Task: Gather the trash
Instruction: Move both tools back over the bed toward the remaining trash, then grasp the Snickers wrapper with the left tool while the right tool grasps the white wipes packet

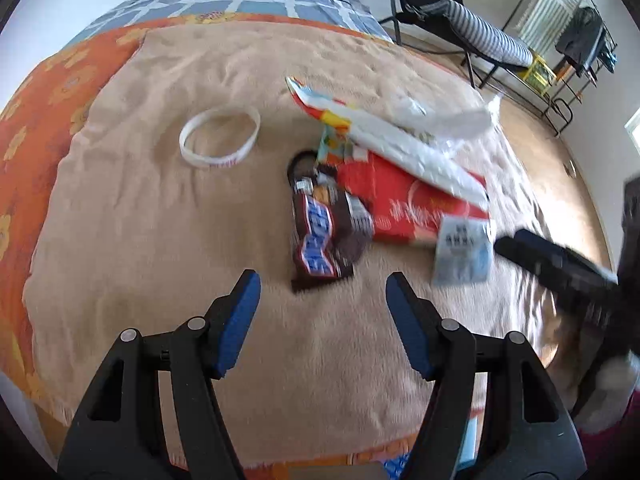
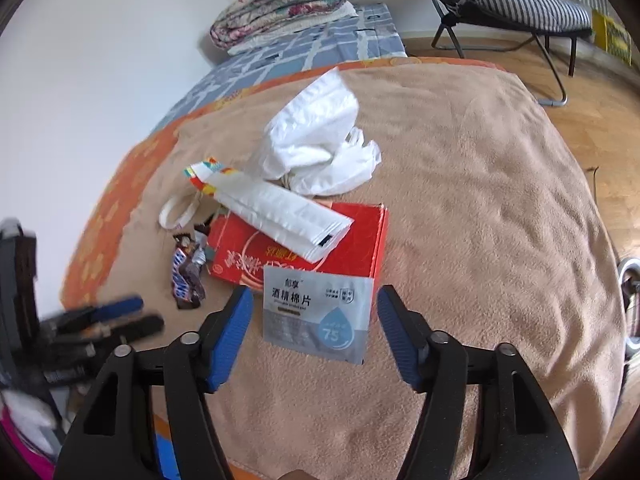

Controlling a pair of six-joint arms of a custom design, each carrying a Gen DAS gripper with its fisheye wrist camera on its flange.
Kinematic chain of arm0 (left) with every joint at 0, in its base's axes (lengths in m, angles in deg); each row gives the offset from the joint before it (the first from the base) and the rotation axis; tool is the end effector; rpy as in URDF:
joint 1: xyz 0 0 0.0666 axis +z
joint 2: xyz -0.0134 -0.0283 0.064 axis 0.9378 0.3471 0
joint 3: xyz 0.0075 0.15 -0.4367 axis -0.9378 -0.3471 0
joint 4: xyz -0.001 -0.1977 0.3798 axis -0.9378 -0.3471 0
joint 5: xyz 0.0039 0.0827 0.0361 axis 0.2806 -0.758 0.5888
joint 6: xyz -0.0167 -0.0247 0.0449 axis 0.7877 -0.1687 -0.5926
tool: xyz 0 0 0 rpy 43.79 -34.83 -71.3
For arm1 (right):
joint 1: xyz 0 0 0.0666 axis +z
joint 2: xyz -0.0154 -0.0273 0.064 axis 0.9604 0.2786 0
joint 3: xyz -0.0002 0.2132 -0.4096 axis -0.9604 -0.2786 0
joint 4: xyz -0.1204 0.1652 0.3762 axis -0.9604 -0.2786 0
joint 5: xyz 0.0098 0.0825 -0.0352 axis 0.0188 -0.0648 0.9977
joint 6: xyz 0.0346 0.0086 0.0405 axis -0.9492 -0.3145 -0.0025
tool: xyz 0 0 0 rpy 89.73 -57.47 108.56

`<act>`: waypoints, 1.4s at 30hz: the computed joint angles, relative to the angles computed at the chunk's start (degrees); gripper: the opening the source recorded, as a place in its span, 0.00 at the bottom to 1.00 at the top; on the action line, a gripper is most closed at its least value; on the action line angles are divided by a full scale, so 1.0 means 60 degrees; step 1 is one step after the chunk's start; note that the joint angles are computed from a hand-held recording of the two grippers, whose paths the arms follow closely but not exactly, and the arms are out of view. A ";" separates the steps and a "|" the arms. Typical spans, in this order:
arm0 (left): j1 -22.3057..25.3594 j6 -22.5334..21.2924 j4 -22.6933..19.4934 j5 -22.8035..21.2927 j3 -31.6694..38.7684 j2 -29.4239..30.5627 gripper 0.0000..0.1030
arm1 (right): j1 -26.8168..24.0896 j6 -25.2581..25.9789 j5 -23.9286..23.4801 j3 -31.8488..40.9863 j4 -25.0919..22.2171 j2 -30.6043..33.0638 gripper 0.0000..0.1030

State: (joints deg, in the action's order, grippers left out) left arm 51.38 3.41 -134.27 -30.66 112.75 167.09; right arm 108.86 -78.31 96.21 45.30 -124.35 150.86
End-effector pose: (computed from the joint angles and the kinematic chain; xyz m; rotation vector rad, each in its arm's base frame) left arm 0.4963 -0.1727 0.5615 0.3759 2.6602 -0.4147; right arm 0.3960 0.2708 0.5841 0.2125 2.5259 0.3705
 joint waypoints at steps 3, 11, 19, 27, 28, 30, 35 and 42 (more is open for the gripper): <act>0.0045 0.0214 0.0045 0.0164 0.0197 0.0263 0.65 | 0.0207 0.0074 0.0534 0.0119 -0.0273 0.0178 0.72; -0.0057 0.0190 -0.0060 0.0158 0.0472 0.0690 0.65 | 0.0299 -0.0229 0.1002 0.0233 -0.0842 0.0542 0.73; -0.0134 0.0207 -0.0073 0.0013 0.0515 0.0922 0.65 | 0.0329 -0.0115 0.0959 0.0389 -0.0902 0.0768 0.73; -0.0156 0.0311 0.0067 0.0094 0.0459 0.0915 0.53 | 0.0484 -0.0005 0.1316 0.0720 -0.1232 0.1129 0.77; -0.0157 0.0305 0.0075 0.0111 0.0461 0.0916 0.51 | 0.0518 -0.0053 0.1397 0.0813 -0.1359 0.1211 0.77; -0.0169 0.0240 0.0068 0.0009 0.0470 0.0930 0.45 | 0.0541 -0.0062 0.1441 0.0888 -0.1431 0.1281 0.77; -0.0157 0.0252 0.0200 -0.0038 0.0431 0.0925 0.38 | 0.0590 0.0037 0.1532 0.1036 -0.1662 0.1452 0.78; 0.0010 0.0436 0.0331 0.0323 0.0333 0.0864 0.36 | 0.0584 0.0042 0.1387 0.1182 -0.1924 0.1597 0.78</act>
State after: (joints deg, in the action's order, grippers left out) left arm 51.44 6.02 -132.28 -28.72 114.75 172.27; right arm 112.36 -78.06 104.53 52.40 -135.89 160.45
